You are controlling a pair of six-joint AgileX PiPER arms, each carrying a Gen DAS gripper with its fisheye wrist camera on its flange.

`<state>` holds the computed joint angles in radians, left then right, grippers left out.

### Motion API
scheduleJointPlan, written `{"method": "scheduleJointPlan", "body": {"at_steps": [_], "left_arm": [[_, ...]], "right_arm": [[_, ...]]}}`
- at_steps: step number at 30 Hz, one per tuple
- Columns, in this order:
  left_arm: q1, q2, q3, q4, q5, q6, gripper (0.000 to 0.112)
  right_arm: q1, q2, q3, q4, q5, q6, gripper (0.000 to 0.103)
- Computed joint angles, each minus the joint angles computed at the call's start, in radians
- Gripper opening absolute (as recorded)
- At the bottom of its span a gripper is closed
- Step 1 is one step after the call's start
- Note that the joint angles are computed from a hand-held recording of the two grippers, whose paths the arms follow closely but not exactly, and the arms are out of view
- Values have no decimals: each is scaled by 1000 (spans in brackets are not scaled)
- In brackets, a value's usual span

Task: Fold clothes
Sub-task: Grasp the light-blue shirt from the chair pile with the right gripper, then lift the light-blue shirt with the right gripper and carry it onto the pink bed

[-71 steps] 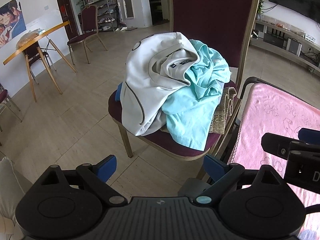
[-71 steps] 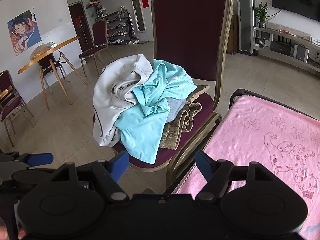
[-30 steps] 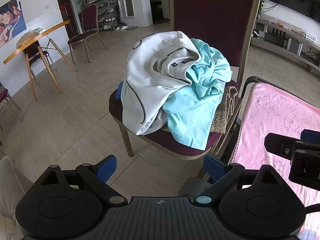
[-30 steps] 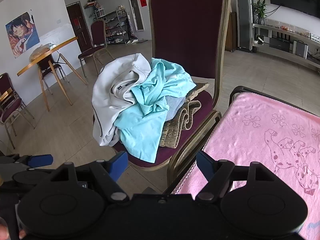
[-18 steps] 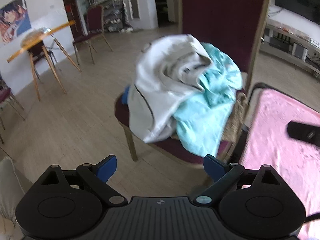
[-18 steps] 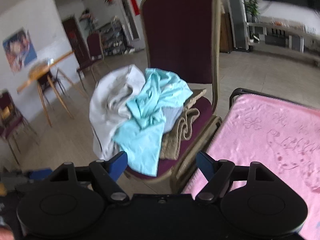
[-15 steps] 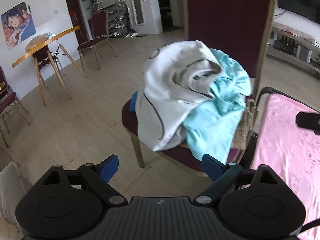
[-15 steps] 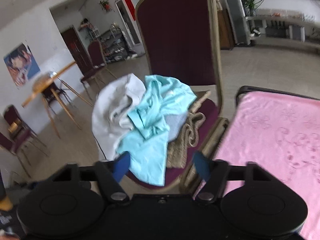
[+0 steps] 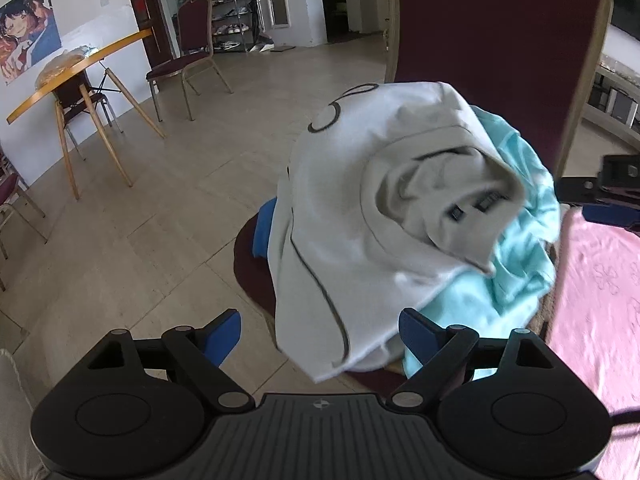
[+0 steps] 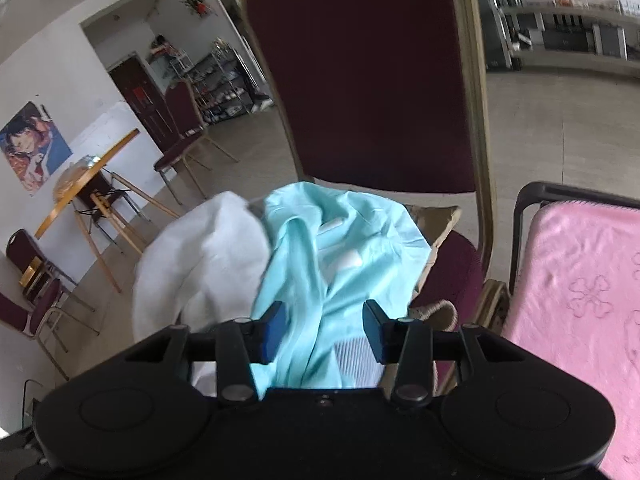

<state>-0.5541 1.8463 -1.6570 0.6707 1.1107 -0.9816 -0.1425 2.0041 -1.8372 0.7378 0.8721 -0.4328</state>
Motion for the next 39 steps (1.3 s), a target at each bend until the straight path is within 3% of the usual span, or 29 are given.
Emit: {"method": "scheduleJointPlan", "body": {"at_steps": [5,6,7,8,11,16,22,29,31,34,39], "left_arm": [[38,60,-67,-9,1,26,86],[40,65,-73,-11,2,30,86],[42,69,-78,-12,3,34,86],[41,70,-78,-10,2,35,86],[35,65,-69,6,-3,29,87],[32,85,-101,18,11,14,87],[26,179,-195,52,-25,31,88],[45,335,-400,-10,51,113,85],[48,308,-358,1,23,84,85],[68,271,-341,12,6,58,84],[109,117,-215,92,-52,-47,82]], "right_arm": [[78,142,-187,-123,-10,142,52],[97,154,-204,-165,-17,178,46],[105,137,-181,-181,-50,190,14],[104,100,-129,-174,-103,184,7],[104,1,2,-158,-249,170,6],[11,-171,100,-3,-347,122,5],[-86,-303,95,18,-333,130,0],[-46,-336,121,-294,-279,232,0],[-25,-299,88,-369,-222,294,0],[-26,-213,12,-263,-97,250,0],[133,-153,-233,-210,-145,157,0]]}}
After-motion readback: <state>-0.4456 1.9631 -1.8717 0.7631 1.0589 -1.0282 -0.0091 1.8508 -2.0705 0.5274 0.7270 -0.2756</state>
